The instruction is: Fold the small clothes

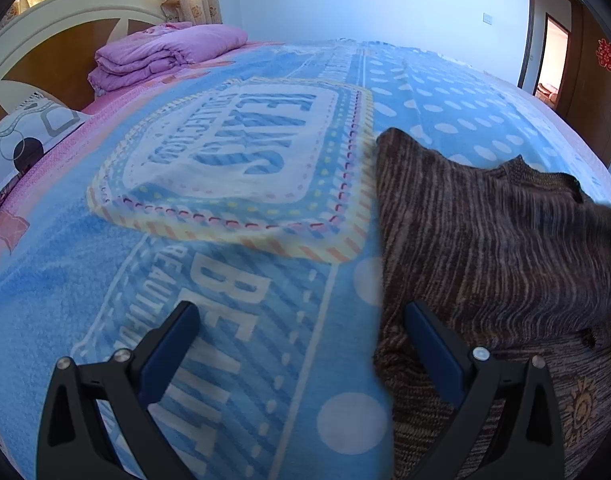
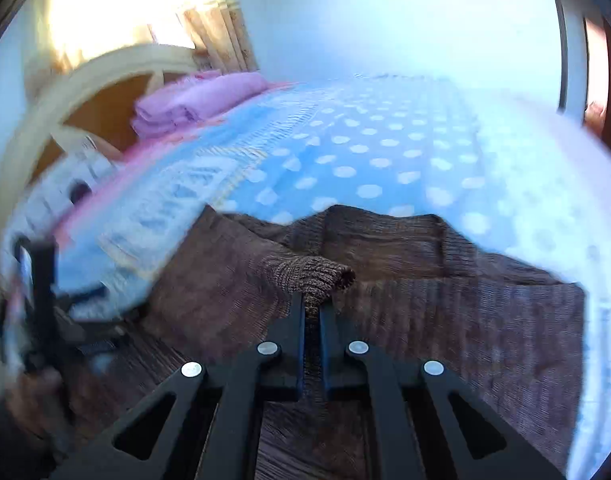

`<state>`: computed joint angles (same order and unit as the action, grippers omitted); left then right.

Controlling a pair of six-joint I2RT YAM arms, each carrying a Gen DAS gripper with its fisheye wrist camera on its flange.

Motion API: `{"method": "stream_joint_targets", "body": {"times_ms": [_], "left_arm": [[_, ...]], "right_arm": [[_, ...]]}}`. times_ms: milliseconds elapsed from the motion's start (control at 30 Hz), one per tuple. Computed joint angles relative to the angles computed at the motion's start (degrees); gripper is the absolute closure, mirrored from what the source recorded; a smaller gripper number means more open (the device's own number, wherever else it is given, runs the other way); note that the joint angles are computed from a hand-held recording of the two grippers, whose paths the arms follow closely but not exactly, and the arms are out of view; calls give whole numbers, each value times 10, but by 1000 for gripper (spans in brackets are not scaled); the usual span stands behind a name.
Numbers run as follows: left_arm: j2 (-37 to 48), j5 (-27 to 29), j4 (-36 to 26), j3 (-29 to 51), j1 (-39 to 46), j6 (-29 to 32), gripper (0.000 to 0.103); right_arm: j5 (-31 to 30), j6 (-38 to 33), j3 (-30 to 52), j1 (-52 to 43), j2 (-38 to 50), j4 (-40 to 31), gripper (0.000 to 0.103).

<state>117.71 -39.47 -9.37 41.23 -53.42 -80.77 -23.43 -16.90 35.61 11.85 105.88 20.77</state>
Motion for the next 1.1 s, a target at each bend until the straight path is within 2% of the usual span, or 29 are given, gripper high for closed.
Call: {"method": "stream_joint_targets", "body": {"times_ms": [67, 100, 133, 233, 333, 400, 433, 500, 533, 600, 700, 833, 867, 1000, 1067, 1100], "left_arm": [[-1, 0, 0, -1, -1, -1, 0], [-1, 0, 2, -1, 0, -1, 0], [-1, 0, 4, -3, 0, -1, 0], [0, 0, 1, 0, -1, -2, 0], [0, 1, 5, -2, 0, -2, 0], [-1, 2, 2, -2, -1, -2, 0], [-4, 5, 7, -6, -3, -1, 0], [-16, 10, 18, -26, -16, -12, 0], [-25, 10, 22, -37, -25, -20, 0], [-48, 7, 46, -73, -53, -46, 0], [-51, 7, -3, -71, -89, -108, 0], [-65, -13, -98, -54, -181, -220, 0], [-62, -10, -112, -45, -193, -227, 0], [-22, 7, -164, 6, -266, -266, 1], [-8, 32, -133, 11, -268, -237, 6], [-1, 29, -147, 23, -268, -242, 7]], "right_arm": [[62, 13, 39, 10, 48, -14, 76], [105, 21, 40, 14, 62, 6, 67], [132, 26, 31, 13, 68, 41, 67], [85, 18, -4, -6, 37, 74, 67], [-23, -22, -58, -14, -23, 77, 67], [-58, -62, -63, -5, -25, 49, 67], [-45, -69, -47, 11, -8, 17, 68], [21, -68, 14, 34, 63, -63, 69], [16, -83, 11, 28, 70, -49, 69], [47, -104, -26, 36, 48, -10, 69], [69, -119, -61, 44, 32, 25, 66], [43, -109, -81, 8, 4, 18, 66], [27, -117, -105, -8, -15, 26, 66], [-8, -163, -158, -31, -82, -20, 65], [-28, -192, -183, -21, -105, -46, 65], [-29, -195, -197, -11, -110, -39, 65]]}}
